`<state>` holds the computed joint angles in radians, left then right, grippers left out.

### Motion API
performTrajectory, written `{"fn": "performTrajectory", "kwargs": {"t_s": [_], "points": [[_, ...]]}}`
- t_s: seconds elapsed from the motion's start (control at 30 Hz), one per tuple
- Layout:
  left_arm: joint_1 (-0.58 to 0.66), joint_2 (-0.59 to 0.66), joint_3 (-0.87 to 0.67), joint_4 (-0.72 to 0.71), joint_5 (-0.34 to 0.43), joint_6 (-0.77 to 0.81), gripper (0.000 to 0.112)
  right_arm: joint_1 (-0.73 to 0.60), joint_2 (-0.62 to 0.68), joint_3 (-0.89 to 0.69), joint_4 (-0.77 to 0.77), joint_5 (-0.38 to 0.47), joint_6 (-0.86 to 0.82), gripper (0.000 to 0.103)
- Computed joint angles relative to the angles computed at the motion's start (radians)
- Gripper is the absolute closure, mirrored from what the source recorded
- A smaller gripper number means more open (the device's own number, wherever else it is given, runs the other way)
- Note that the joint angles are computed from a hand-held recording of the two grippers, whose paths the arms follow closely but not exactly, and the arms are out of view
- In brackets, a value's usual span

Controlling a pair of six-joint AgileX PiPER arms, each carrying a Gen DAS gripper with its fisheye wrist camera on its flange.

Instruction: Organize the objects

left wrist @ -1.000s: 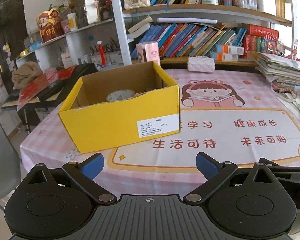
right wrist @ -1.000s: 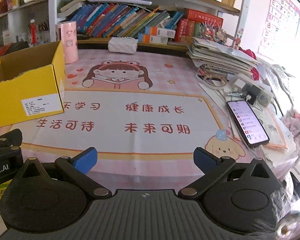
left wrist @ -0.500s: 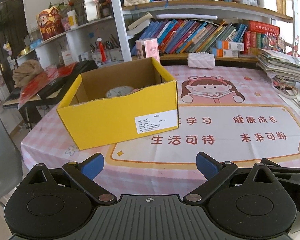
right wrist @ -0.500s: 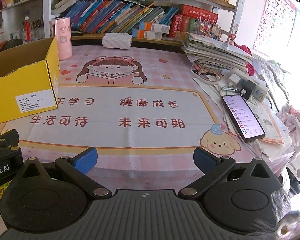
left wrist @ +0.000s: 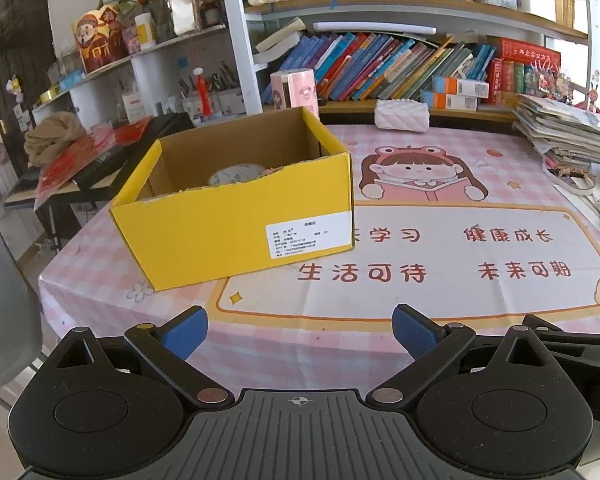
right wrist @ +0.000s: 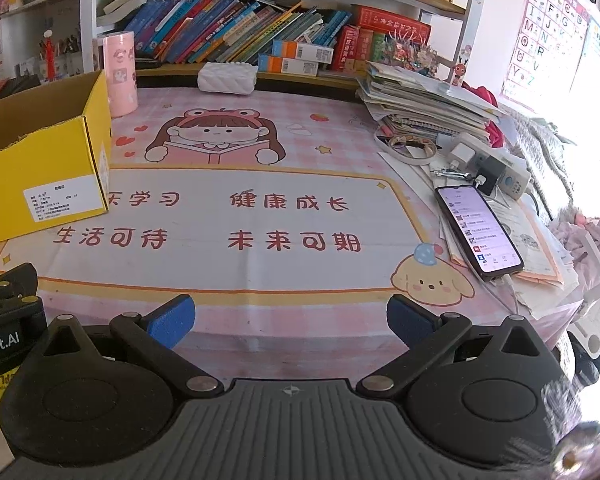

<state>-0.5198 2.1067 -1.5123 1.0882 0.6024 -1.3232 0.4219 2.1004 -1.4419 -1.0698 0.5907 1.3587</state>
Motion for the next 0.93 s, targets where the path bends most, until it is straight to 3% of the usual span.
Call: {"fn": "performTrajectory", "kwargs": {"t_s": [0.93], "points": [[0.016, 0.023, -0.038, -0.071, -0.008, 0.074, 0.012, 0.0, 0.029, -0.041, 0.038, 0.024, -0.05, 0.0]]}}
